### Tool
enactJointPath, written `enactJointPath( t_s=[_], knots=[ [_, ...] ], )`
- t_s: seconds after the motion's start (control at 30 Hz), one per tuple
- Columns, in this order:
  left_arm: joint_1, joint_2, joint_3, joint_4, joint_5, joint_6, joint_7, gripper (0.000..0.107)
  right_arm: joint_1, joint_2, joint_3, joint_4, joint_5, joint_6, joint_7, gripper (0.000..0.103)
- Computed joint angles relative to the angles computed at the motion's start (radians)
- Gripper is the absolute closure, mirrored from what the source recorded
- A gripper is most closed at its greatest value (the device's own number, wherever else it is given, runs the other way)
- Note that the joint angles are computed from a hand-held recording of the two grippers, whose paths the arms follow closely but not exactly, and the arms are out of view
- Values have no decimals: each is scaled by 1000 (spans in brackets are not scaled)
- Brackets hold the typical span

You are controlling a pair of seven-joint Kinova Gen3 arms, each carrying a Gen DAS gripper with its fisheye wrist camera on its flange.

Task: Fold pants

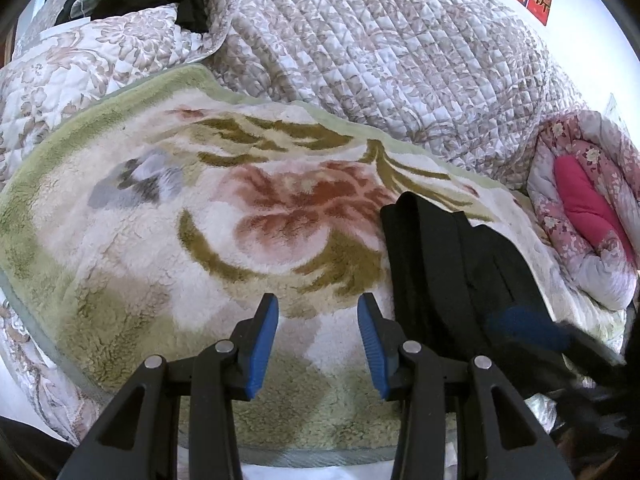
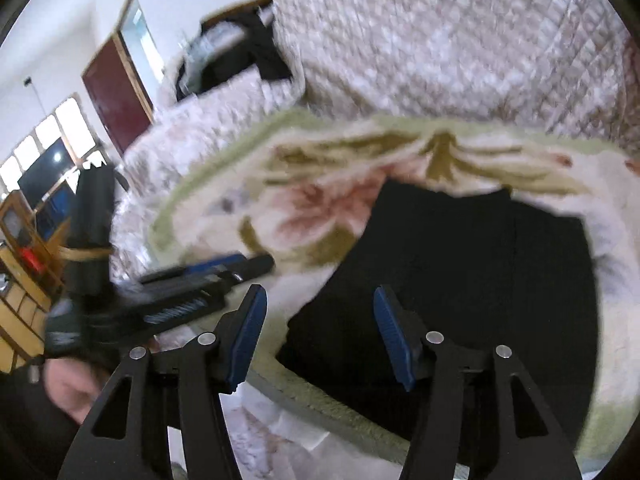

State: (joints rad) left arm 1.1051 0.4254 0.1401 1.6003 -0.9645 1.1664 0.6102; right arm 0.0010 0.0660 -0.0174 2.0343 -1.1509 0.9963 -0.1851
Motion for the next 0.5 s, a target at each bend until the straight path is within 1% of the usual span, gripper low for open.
enactJointPath(
  t_s=[0.03, 0.1, 0.17, 0.2, 0.23, 0.27, 0.3, 0.33, 0.37, 0.4, 0.43, 0.47, 0.5],
  knots=[
    [2, 1, -1, -3, -5, 1, 0, 64, 26, -18, 9, 14, -26, 4, 28, 47],
    [6, 5, -1, -12, -17, 0, -4, 64, 45, -42, 28, 33, -41, -33, 36, 47],
    [9, 5, -1, -17, -31, -10, -11, 64, 47, -47, 41, 42, -7, -104, -21, 48],
    [10, 6, -1, -24, -39, -18, -17, 64, 25, -38, 57, 39, 26, -141, -62, 59],
    [11, 5, -1, -28, -51, -32, -23, 64, -10, -15, 86, 38, 67, -169, -103, 65],
    [15, 5, -2, -31, -67, -45, -26, 64, -32, 1, 96, 30, 107, -180, -143, 71],
    [19, 6, -2, -38, -84, -58, -35, 64, -35, 15, 90, 23, 142, -176, -171, 71],
    [22, 7, -2, -44, -99, -76, -44, 64, -19, 10, 80, 12, 160, -155, -182, 71],
    [22, 6, -1, -49, -115, -101, -58, 64, 14, 19, 58, -7, 162, -119, -183, 71],
    [22, 8, -1, -58, -121, -114, -77, 64, 59, 33, 29, -28, 154, -78, -192, 71],
    [19, 13, 0, -77, -118, -117, -109, 64, 90, 43, 17, -51, 140, -51, -204, 71],
    [15, 19, 0, -99, -109, -117, -148, 64, 102, 46, 18, -69, 140, -39, -203, 71],
    [11, 24, -4, -120, -104, -118, -186, 64, 95, 46, 28, -88, 146, -45, -210, 71]
  ],
)
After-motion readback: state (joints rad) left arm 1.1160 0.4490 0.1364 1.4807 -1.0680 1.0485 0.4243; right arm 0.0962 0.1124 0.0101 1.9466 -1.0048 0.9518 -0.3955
